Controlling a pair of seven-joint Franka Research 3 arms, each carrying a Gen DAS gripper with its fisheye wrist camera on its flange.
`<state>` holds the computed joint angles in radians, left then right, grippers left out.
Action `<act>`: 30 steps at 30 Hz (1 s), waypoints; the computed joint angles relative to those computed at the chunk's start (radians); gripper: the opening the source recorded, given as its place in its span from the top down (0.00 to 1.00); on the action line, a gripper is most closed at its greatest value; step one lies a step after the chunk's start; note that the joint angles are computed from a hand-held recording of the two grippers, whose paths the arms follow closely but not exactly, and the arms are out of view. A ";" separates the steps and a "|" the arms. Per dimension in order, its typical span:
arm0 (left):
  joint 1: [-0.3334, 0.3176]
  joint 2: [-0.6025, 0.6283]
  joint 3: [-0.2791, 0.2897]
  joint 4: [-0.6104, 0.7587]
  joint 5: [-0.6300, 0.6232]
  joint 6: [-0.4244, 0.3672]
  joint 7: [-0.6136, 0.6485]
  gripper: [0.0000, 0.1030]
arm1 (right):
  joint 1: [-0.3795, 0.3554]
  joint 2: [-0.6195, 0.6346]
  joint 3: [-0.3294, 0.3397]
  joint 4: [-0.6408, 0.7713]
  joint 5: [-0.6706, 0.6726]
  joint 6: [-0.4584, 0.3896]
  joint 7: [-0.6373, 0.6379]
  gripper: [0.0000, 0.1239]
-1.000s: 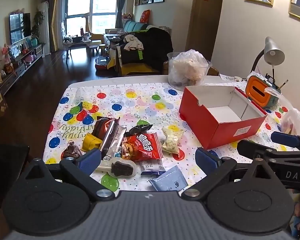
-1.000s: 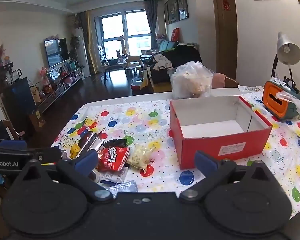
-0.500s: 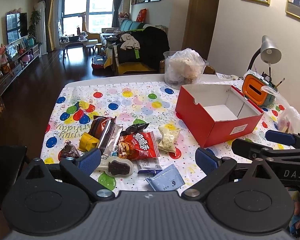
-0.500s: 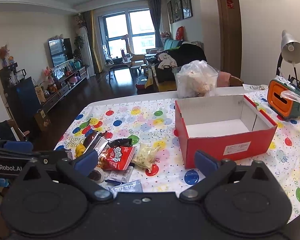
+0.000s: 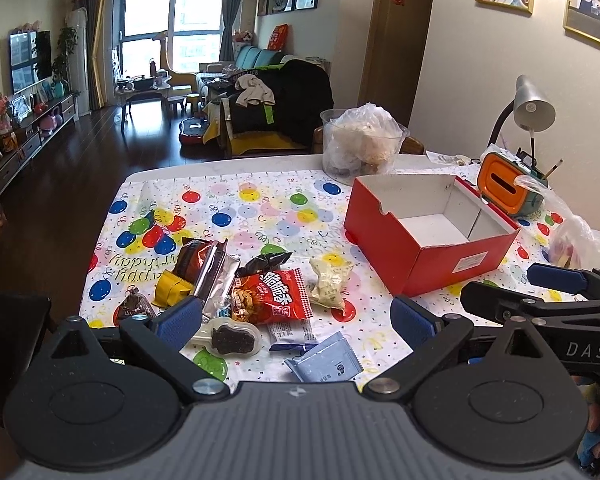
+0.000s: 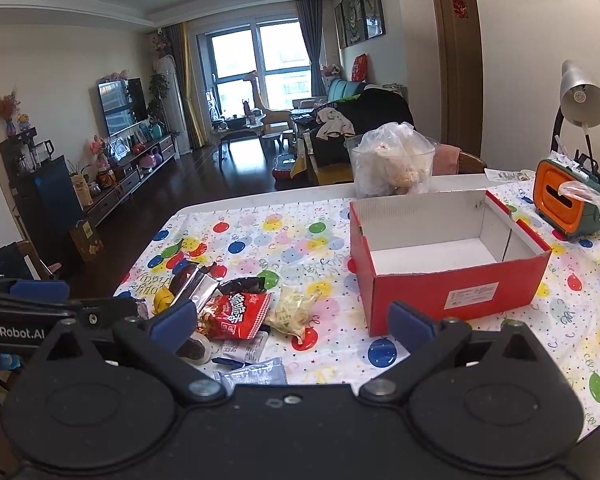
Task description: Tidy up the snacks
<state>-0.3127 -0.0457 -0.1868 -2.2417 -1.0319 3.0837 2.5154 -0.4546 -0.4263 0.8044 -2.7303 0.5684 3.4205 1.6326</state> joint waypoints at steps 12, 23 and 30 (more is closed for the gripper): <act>-0.016 -0.016 0.010 -0.004 -0.079 0.002 0.073 0.02 | -0.033 -0.038 0.030 -0.007 -0.013 -0.017 0.033 0.18; -0.017 -0.022 0.011 -0.004 -0.097 -0.001 0.091 0.02 | -0.019 -0.056 0.003 -0.017 -0.086 -0.023 0.077 0.18; -0.014 -0.023 0.018 -0.003 -0.106 -0.017 0.100 0.02 | -0.031 -0.066 0.008 -0.014 -0.120 -0.048 0.109 0.18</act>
